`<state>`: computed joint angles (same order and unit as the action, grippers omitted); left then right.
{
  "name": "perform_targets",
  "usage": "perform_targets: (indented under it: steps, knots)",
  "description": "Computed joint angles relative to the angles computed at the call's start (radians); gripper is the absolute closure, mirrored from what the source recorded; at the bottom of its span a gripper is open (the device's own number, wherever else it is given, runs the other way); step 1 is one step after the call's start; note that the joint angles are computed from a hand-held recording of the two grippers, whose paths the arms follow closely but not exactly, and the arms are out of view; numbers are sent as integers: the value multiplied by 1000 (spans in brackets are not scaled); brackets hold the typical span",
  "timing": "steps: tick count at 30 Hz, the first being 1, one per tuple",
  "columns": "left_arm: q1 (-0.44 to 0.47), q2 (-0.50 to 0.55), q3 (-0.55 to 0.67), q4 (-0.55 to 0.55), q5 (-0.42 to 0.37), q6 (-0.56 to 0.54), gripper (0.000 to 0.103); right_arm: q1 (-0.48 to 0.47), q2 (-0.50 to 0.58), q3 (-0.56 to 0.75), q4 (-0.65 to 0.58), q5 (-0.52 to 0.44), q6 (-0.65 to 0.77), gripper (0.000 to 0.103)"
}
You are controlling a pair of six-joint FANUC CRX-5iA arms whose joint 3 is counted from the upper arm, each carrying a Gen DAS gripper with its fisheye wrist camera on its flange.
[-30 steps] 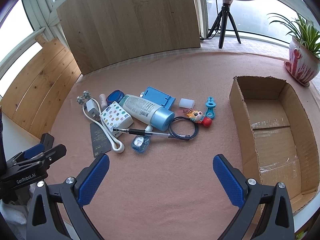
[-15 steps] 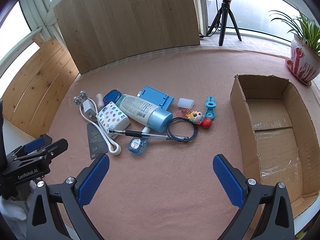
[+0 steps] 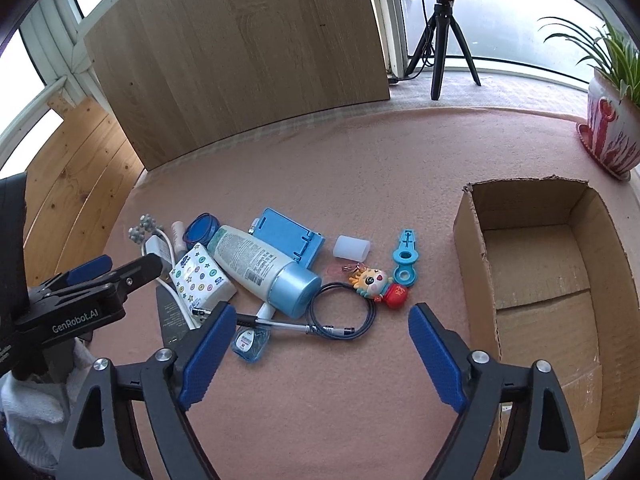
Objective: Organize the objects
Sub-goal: 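Move the right tool toward the white lotion tube with blue cap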
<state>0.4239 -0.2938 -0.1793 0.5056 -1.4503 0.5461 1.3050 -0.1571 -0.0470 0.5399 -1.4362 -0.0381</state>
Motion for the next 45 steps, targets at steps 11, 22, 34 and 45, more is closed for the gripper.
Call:
perform_targets:
  steps: [11,22,34,45]
  knots:
    - [-226,146,95,-98,70,159,23,-138,23,14,-150,150,107,34]
    - [-282,229,133,-163,58,209,45,-238,58,25,-283,231,142,46]
    - [-198,203,84,-68,-40,122,51,-236,50,24,-397,284,167,56]
    - [-164,145,39,-59,-125,29,51,-156,24,0,-415,302,128,62]
